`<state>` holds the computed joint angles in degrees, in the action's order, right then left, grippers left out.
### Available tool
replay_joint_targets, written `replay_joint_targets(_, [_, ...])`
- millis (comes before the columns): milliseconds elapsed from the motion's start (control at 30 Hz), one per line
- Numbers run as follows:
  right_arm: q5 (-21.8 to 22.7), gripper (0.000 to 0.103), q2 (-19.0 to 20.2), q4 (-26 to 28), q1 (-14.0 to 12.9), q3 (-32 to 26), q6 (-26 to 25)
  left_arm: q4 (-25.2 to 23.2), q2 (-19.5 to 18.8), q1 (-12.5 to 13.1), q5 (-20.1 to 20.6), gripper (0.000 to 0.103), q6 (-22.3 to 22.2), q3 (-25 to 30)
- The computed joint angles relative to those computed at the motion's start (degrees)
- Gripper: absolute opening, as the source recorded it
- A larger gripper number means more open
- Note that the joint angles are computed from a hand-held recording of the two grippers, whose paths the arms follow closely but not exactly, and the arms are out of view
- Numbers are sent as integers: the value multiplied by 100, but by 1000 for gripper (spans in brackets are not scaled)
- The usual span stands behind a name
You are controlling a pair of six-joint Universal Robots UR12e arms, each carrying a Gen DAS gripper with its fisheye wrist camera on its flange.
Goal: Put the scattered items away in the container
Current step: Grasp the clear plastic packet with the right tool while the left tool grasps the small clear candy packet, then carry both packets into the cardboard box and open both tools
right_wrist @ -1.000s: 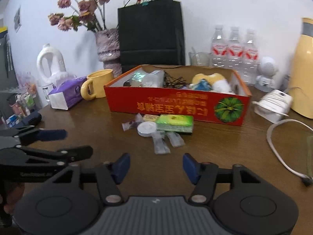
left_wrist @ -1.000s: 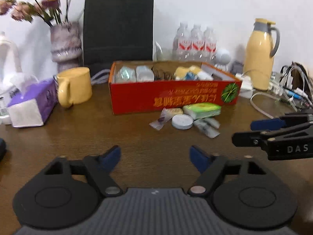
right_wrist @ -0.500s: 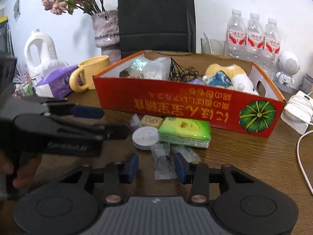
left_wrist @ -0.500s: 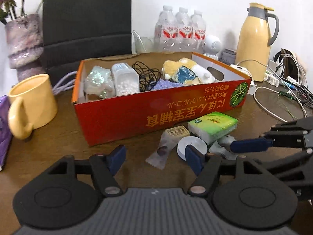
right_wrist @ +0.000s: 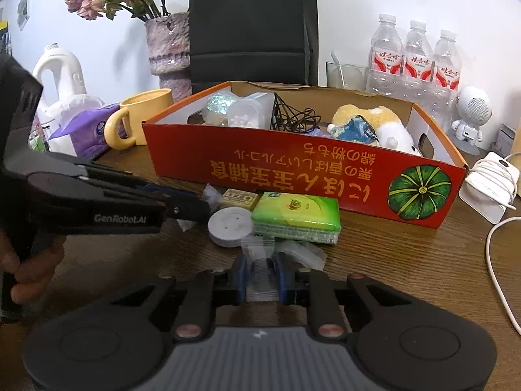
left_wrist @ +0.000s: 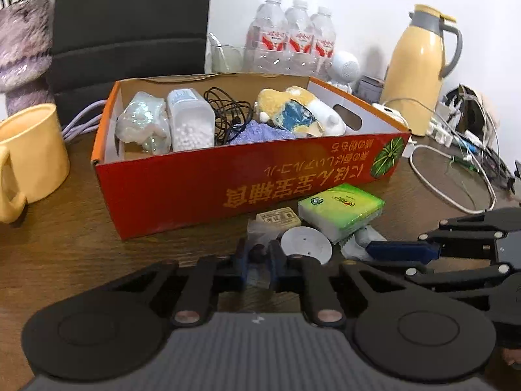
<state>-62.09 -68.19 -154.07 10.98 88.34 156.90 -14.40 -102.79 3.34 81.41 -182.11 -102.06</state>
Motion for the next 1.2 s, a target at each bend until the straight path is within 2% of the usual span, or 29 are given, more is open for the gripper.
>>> replay_joint_targets(100, [-73,15,-27,-36,20,37,-29,163,57,24,-82,1,-285,-69])
replay_joint_targets(267, [8,14,-145,-222,-16,165,130,641,237,-62,377,1,-760,-263])
replay_joint_targets(300, [47,14,-186,-287,-34,206,152,788,270,-85,487,1,-765,-316])
replay_joint_targets(367, [146,14,-266,-416,-77,291,156,958,265,-165,831,3,-454,-351])
replay_joint_targets(400, [163,14,-297,-445,-91,314,169,843,250,-187,936,5,-283,-320])
replay_joint_targets(467, [235,14,-368,-538,-132,384,191,421,233,-143,789,12,1,-256])
replay_joint_targets(533, [385,14,-446,-632,-198,469,237,244,186,-127,720,31,14,-221])
replay_joint_targets(600, [492,14,-516,-700,-261,554,329,159,154,-106,572,40,44,-194])
replay_joint_targets(667, [512,14,-562,-711,-294,610,380,113,117,-80,381,41,103,-162])
replay_joint_targets(767, [568,14,-605,-647,-337,662,390,95,43,-111,441,44,210,-94])
replay_joint_targets(900, [604,14,-615,-603,-360,675,381,43,-38,-110,435,40,341,10])
replay_joint_targets(967, [611,14,-608,-599,-361,670,419,23,-66,-84,341,30,322,52])
replay_joint_targets(1000, [612,14,-606,-596,-360,667,444,22,-73,-74,301,16,313,60])
replay_joint_targets(1067, [627,14,-606,-615,-360,677,497,-49,-54,-60,229,15,267,60])
replay_joint_targets(1133, [628,14,-629,-651,-359,715,536,63,-17,-106,410,13,250,-11])
replay_joint_targets(1200, [558,14,-678,-716,-348,783,573,421,66,-204,858,13,106,-183])
